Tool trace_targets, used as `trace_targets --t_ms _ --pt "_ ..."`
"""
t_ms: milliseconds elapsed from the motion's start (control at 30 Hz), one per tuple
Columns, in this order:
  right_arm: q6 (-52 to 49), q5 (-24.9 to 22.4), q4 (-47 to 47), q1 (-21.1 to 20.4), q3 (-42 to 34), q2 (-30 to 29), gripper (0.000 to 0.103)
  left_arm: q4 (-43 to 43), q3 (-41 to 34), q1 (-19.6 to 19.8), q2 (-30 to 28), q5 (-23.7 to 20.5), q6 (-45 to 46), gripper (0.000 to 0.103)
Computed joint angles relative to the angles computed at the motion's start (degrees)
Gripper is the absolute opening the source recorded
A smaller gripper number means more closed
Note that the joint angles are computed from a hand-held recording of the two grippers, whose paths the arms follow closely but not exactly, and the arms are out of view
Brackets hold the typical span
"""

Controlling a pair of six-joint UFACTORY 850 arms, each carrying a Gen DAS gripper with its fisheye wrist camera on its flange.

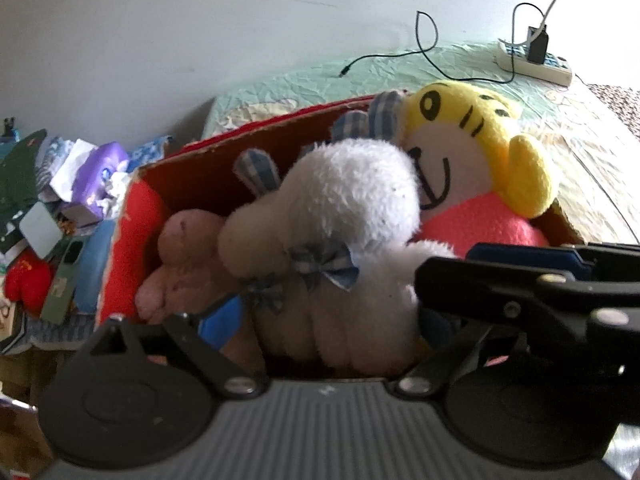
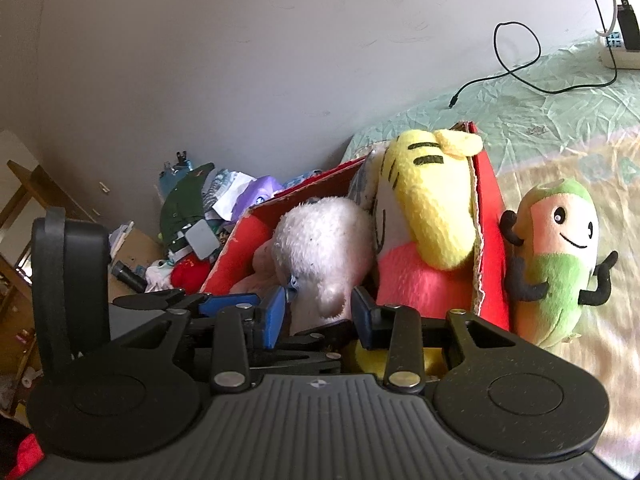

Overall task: Organize objects
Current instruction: 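Open the right gripper and withdraw it from the red box, then move the right gripper to the green bean plush beside the box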

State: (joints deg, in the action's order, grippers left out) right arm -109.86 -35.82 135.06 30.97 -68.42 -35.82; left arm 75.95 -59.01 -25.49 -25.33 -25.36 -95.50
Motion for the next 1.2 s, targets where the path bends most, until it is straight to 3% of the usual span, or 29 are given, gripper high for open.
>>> trace_targets --t_ms 333,633,933,1200 --pt "3.6 -5.5 -5.9 -2.9 2.7 1.5 0.038 0.1 1.4 -2.2 1.4 -4.7 -7.6 0.092" --pt "5.5 -11.5 -10.6 -7.5 7.3 3.9 0.041 4.5 3.4 -7.5 4.5 -12.1 -15.0 0.092" --pt "8.6 -9.3 -11.6 -11.7 9.4 3.3 0.041 11.0 3.2 -11.5 5.4 -8.6 -23.0 0.092" --pt "12.5 -5.4 -11.7 -14.6 6.9 -1.0 0.041 16.8 1.2 -13.2 2.7 -0.4 -28.4 0.091"
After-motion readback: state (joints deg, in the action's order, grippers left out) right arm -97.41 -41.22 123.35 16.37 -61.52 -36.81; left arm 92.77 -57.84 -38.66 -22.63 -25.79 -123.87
